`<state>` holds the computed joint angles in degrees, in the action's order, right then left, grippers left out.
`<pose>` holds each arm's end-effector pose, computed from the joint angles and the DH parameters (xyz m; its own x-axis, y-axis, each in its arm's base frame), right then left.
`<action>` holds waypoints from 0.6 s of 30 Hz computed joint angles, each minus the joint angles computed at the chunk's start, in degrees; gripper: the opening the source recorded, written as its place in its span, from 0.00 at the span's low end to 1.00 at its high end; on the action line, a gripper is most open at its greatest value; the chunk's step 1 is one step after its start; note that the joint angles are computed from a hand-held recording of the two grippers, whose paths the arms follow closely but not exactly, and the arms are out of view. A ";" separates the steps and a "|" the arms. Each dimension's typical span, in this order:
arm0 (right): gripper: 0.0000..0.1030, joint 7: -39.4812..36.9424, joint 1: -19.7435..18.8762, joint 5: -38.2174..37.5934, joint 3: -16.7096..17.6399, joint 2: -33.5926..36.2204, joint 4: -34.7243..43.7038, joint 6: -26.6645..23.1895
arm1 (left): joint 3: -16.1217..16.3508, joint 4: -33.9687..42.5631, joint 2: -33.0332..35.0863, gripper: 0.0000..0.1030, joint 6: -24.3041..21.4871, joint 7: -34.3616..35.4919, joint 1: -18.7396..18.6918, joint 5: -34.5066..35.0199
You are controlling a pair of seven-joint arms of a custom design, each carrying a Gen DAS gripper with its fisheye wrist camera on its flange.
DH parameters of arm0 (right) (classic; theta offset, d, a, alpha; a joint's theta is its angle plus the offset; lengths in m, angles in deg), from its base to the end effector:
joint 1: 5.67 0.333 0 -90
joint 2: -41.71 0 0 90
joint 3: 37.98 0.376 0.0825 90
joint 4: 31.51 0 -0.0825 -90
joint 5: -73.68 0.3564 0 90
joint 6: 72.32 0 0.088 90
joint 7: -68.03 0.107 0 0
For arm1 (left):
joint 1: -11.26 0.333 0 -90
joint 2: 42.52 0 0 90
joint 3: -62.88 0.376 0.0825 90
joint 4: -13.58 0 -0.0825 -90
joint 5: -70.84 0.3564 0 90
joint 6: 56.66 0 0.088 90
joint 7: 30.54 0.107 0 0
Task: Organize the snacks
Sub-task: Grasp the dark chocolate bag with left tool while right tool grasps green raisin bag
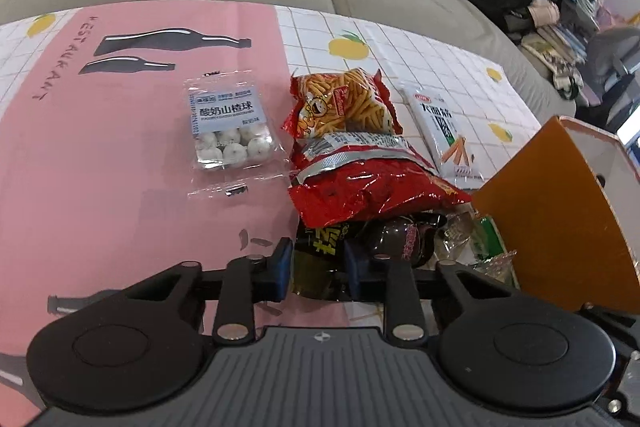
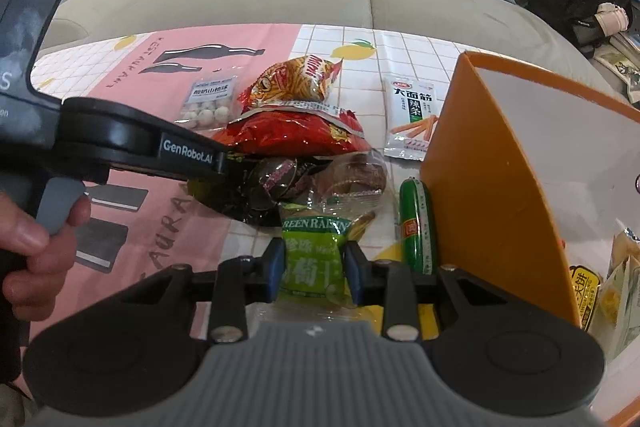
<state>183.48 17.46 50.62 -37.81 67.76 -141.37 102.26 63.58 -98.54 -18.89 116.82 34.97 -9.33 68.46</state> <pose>0.6104 0.2956 0.4032 0.3423 -0.9396 0.0001 -0.7287 -0.2655 -0.6313 0.6299 -0.2257 0.4159 0.0285 -0.9609 0.2754 -0.8176 -0.1809 -0.5466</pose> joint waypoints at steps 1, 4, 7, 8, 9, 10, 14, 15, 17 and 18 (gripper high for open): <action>0.30 0.04 0.20 -0.10 -0.16 0.06 0.11 -0.07 | 0.66 -0.36 -0.32 0.24 0.09 -0.72 -0.62 0.14; 0.30 -0.05 -0.06 0.21 0.19 0.05 0.17 -0.31 | 2.69 -1.49 -1.74 0.20 -0.47 -3.69 -2.57 1.11; 0.30 -2.11 -3.14 2.89 3.96 -0.04 0.18 -1.04 | 2.40 -2.42 -3.82 0.15 -3.75 -6.66 -2.31 1.70; 0.30 -3.07 -4.20 3.96 5.32 -0.09 0.13 -1.29 | 0.74 -2.98 -4.57 0.12 -4.36 -6.46 -0.80 1.09; 0.30 -3.89 -4.79 4.72 6.14 -0.11 0.09 -1.45 | -1.35 -3.71 -5.42 0.09 -4.87 -5.56 1.06 0.00; 0.30 -4.77 -5.36 5.50 6.97 -0.21 -0.02 -1.61 | -3.21 -4.60 -6.51 0.08 -5.72 -4.54 2.78 -1.20; 0.30 -9.91 -9.84 11.24 13.07 -0.42 -0.22 -3.35 | -3.35 -6.93 -10.23 0.06 -10.77 -7.14 3.61 1.76; 0.30 -11.65 -11.34 13.27 15.06 -0.42 -0.23 -4.07 | -4.26 -7.70 -11.19 0.05 -11.69 -6.78 4.63 1.46; 0.30 -14.59 -13.15 16.80 17.65 -0.44 -0.15 -5.41 | -5.53 -8.85 -13.02 0.05 -14.20 -6.28 6.18 1.48; 0.30 -15.52 -13.24 17.97 17.99 -0.45 -0.09 -5.92 | -6.12 -9.34 -13.85 0.05 -15.43 -5.62 6.89 1.61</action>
<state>167.96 4.22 68.59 -19.82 67.31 -141.45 96.34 57.46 -107.88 -32.74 101.38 29.35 -2.44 70.07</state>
